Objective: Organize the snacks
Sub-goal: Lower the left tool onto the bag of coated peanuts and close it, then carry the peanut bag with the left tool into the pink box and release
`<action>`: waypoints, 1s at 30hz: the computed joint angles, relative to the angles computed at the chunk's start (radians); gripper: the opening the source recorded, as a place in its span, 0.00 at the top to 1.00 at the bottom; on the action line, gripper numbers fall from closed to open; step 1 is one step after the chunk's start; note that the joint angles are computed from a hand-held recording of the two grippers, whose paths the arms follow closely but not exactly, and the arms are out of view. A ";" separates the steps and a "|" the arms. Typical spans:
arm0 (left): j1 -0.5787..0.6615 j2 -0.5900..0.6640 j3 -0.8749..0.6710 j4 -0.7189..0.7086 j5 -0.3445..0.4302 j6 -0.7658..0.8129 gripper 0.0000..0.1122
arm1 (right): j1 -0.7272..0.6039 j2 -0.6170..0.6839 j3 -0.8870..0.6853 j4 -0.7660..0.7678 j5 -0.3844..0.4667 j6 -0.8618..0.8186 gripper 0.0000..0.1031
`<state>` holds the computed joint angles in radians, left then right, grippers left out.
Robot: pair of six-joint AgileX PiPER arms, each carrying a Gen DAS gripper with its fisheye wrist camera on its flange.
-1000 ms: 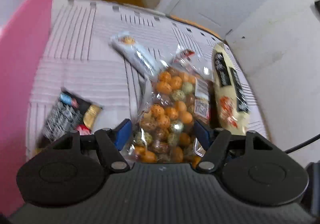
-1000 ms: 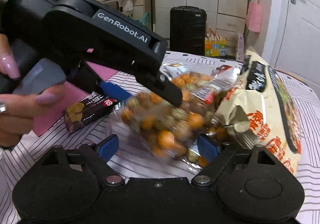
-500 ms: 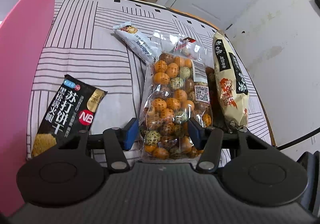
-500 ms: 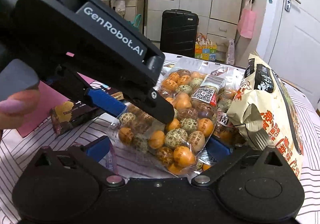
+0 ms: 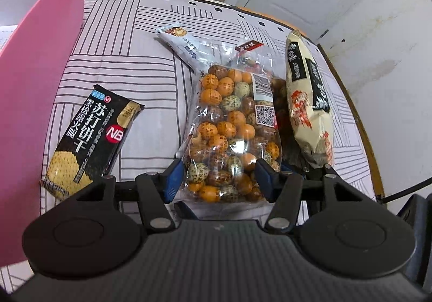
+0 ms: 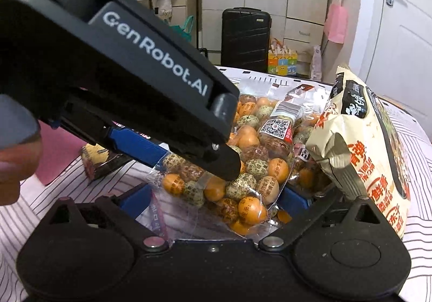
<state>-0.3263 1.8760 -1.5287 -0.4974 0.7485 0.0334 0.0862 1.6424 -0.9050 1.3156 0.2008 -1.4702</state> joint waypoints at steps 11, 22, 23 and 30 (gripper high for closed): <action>-0.067 -0.124 0.106 0.158 -0.053 -0.100 0.50 | -0.060 -0.078 0.081 0.183 0.115 -0.241 0.05; -0.154 -0.316 0.179 0.337 0.026 -0.248 0.49 | -0.053 -0.328 0.138 -0.265 0.196 0.181 0.06; -0.155 -0.338 0.184 0.339 0.038 -0.252 0.49 | -0.047 -0.345 0.138 -0.294 0.200 0.206 0.06; -0.141 -0.441 0.170 0.337 0.149 -0.266 0.49 | 0.045 -0.468 0.073 -0.698 0.279 0.605 0.06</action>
